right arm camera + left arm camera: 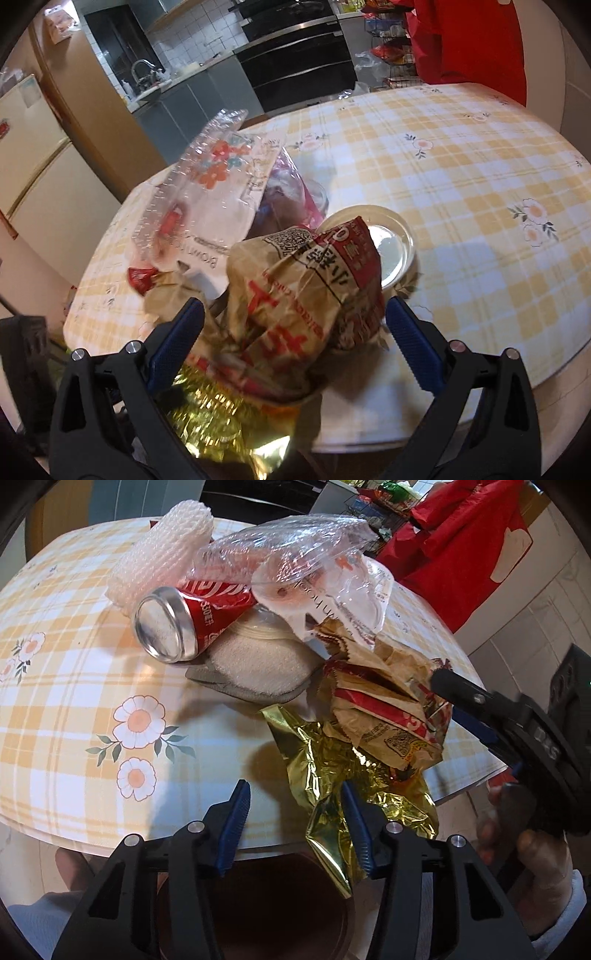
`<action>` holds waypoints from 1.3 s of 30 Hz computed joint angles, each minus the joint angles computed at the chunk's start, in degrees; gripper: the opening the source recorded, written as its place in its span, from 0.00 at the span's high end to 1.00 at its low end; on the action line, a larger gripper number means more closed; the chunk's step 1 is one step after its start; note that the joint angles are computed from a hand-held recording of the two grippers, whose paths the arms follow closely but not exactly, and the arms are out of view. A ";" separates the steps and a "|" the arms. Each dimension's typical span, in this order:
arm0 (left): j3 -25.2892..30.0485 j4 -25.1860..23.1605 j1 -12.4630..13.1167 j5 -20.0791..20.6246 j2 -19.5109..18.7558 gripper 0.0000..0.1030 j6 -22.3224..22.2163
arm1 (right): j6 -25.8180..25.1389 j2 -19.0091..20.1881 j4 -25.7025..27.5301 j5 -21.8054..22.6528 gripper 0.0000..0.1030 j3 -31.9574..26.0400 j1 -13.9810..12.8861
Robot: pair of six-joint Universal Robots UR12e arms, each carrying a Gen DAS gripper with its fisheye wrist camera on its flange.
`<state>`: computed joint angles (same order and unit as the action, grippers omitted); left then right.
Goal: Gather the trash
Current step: 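Grasp the gold foil wrapper with the left tool while the right tool grasps the brown snack bag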
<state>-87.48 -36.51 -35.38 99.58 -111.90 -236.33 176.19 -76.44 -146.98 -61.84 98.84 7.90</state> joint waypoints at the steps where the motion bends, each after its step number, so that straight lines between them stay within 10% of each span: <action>1: 0.08 0.08 0.00 -0.10 -0.16 0.52 -0.06 | 0.86 0.51 0.03 -0.26 0.06 -0.33 0.22; 10: 1.80 -2.15 -0.11 0.95 -1.33 0.52 2.68 | 2.85 1.51 1.14 -0.44 0.26 -0.96 0.26; 12: 2.12 -2.36 -0.10 0.76 -1.50 0.74 3.65 | 3.46 1.23 1.07 0.91 0.29 -0.74 -0.20; 21: 1.31 -0.99 -1.49 6.34 0.68 0.78 7.04 | 7.39 -0.62 -2.07 6.25 0.30 1.08 -2.44; 39: -4.90 -4.47 -5.84 24.28 8.49 0.78 -1.96 | 3.89 -6.47 -4.85 7.68 0.30 5.68 -4.23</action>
<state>-92.39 -40.98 -41.21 123.86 -103.41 -238.30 180.08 -82.91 -151.83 -54.16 104.52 3.67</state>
